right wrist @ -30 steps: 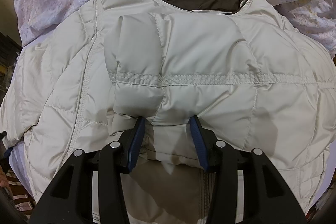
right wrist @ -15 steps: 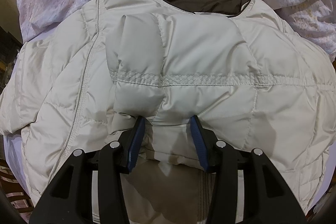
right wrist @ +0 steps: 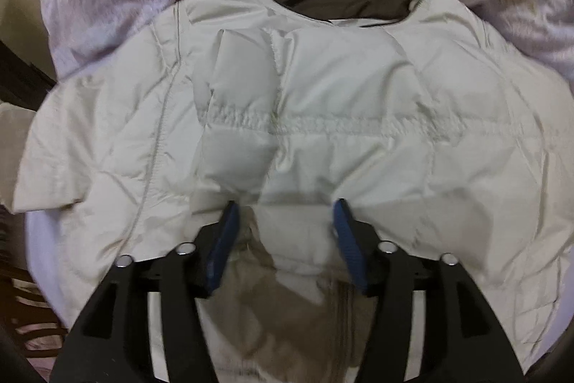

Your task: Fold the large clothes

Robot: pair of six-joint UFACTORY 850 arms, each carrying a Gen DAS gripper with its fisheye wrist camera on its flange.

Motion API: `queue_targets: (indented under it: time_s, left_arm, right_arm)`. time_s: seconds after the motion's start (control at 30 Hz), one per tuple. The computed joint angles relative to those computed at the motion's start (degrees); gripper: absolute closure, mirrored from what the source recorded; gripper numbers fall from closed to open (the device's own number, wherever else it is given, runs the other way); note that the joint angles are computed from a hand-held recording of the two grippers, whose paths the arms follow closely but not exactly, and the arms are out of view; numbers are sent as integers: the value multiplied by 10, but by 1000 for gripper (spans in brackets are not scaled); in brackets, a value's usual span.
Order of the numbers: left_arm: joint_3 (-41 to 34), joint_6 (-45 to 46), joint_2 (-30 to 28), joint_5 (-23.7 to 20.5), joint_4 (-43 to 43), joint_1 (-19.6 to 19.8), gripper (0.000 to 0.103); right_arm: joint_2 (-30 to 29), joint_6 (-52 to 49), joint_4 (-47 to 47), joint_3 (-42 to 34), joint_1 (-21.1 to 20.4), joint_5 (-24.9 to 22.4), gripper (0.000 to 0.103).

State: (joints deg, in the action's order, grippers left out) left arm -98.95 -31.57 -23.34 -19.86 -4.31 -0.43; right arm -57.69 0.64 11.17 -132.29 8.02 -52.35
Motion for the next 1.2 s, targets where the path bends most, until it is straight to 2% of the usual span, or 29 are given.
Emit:
queue_targets:
  time_s: [0.1, 0.3, 0.47, 0.6, 0.73, 0.77, 0.8, 0.87, 0.9, 0.93, 0.97, 1.0, 1.03, 1.07, 1.13, 1.2]
  left_arm:
    - [-31, 63, -10, 4, -40, -33, 101]
    - [-86, 179, -41, -6, -121, -98, 101]
    - [-134, 239, -89, -47, -166, -147, 101]
    - [-177, 241, -139, -96, -149, -183, 101]
    - [-257, 223, -216, -168, -81, -220, 100]
    - [-270, 209, -232, -165, -58, -230, 99]
    - [-291, 212, -252, -187, -49, -236, 98]
    - [-343, 226, -295, -245, -56, -242, 90]
    - [-355, 233, -306, -261, -67, -241, 84]
    - [-359, 241, -313, -277, -85, -241, 71]
    - [-350, 244, -310, -277, -95, -240, 64]
    - [-317, 246, -293, -258, -99, -240, 48]
    - [-270, 252, -266, -227, -104, -238, 39]
    - [-248, 257, -252, -211, -107, -236, 38]
    - [-199, 264, -220, -182, -102, -228, 36]
    - [-169, 246, -199, -166, -74, -221, 34]
  right_arm:
    - [51, -38, 47, 80, -15, 36, 34]
    - [145, -68, 73, 219, -42, 109, 30]
    - [187, -78, 95, 278, -81, 133, 30]
    - [211, -76, 104, 320, -107, 146, 30]
    - [234, -60, 98, 360, -127, 160, 30]
    - [239, -57, 96, 367, -132, 162, 30]
    - [241, -53, 95, 371, -135, 164, 30]
    - [245, -46, 94, 376, -142, 167, 30]
    - [245, -45, 95, 376, -144, 167, 30]
    - [246, -47, 97, 375, -145, 169, 30]
    - [247, -51, 101, 375, -145, 171, 30]
    - [249, -61, 110, 375, -145, 176, 30]
    - [252, -70, 118, 376, -144, 180, 31]
    - [252, -86, 132, 372, -142, 183, 33]
    - [247, -136, 177, 357, -134, 186, 48]
    - [238, -177, 212, 339, -124, 179, 59]
